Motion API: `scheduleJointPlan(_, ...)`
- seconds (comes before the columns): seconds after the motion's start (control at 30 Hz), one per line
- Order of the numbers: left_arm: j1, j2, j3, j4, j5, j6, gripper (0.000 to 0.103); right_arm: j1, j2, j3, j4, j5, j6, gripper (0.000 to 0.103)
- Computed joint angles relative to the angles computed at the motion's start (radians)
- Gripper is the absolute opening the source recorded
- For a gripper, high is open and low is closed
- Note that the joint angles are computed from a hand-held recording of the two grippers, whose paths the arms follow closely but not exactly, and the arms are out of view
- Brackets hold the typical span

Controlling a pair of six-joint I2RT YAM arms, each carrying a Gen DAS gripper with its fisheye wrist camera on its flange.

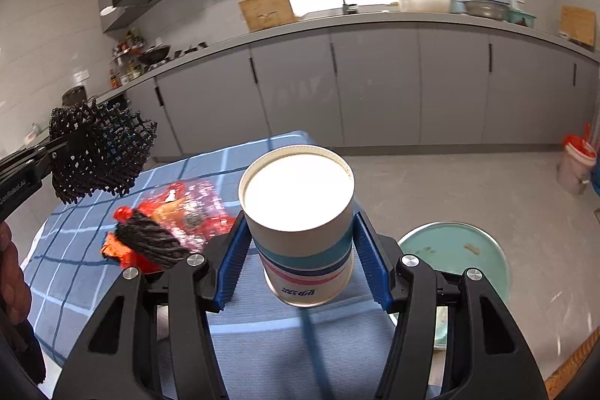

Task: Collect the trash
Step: 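Grasp the black mesh scrubber with the left gripper while the right grasps the paper cup, then move scrubber and cup over the green basin and release both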

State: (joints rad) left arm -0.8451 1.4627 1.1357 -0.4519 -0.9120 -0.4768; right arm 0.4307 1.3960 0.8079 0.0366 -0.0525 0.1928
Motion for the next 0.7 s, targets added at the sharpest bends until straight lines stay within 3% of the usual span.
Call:
scheduleJointPlan(0.43, -0.046, 0.339, 0.285, 0.115, 0.138, 0.136, 0.01, -0.306, 0.036, -0.056, 0.054, -0.083, -0.051, 0.056)
scheduleJointPlan(0.7, -0.041, 0.564, 0.501, 0.096, 0.264, 0.148, 0.01, -0.422, 0.144, -0.051, 0.105, -0.117, -0.077, 0.056)
